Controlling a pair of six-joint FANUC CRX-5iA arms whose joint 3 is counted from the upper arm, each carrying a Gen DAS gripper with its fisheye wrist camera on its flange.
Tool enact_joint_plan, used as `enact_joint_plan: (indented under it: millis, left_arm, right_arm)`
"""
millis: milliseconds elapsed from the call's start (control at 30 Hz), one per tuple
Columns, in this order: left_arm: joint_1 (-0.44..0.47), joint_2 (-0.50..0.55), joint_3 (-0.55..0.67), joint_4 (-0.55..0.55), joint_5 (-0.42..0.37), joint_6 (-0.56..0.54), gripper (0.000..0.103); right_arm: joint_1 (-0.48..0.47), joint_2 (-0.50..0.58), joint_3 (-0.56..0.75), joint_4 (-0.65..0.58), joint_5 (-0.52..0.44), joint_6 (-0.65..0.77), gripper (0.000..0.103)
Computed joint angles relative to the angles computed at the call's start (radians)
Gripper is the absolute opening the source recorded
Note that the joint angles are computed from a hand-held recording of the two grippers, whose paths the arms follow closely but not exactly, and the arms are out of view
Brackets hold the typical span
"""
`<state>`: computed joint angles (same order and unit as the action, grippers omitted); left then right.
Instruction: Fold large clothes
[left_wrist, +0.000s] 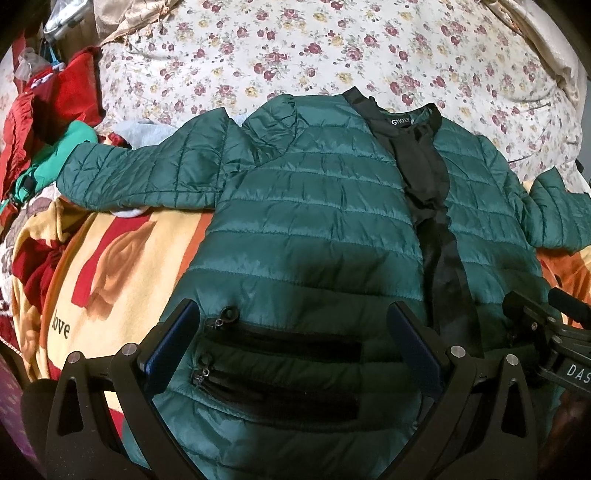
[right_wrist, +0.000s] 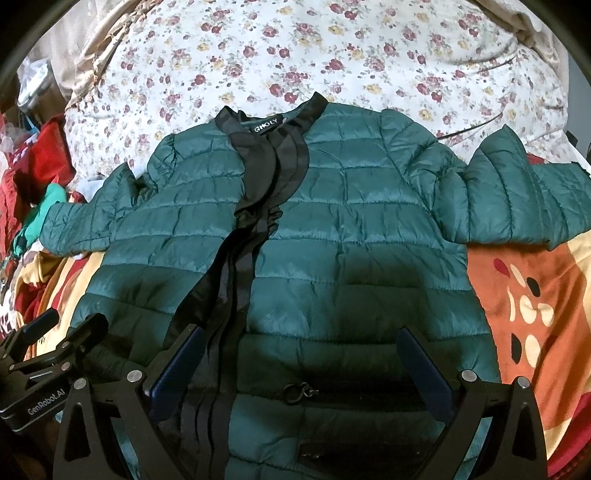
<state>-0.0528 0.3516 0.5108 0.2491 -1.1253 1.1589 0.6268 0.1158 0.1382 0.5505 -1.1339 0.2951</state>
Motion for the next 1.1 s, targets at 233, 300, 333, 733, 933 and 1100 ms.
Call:
enact_joint_plan:
  millis: [233, 300, 333, 733, 933, 1100]
  left_arm:
    - [-0.004, 0.022, 0.031, -0.015, -0.015, 0.017, 0.102]
    - [-0.004, 0.023, 0.032, -0.015, -0.014, 0.017, 0.102]
    - [-0.004, 0.023, 0.032, -0.015, -0.014, 0.017, 0.102]
    - [0.0, 0.053, 0.083, -0.029, -0.032, 0.047, 0.102]
    - [0.0, 0.061, 0.107, -0.038, -0.036, 0.059, 0.102]
    - [-0.003, 0.07, 0.13, -0.043, -0.049, 0.07, 0.102]
  right_arm:
    - [-0.009, 0.01, 0.017, -0.026, -0.003, 0.026, 0.103]
    - [-0.013, 0.014, 0.025, -0.036, -0.006, 0.033, 0.103]
    - [-0.015, 0.016, 0.029, -0.039, -0.006, 0.036, 0.103]
    - [-0.03, 0.035, 0.066, -0.072, -0.018, 0.068, 0.103]
    - [-0.032, 0.039, 0.071, -0.076, -0.015, 0.073, 0.103]
    - [-0.028, 0.042, 0.076, -0.073, -0.019, 0.075, 0.103]
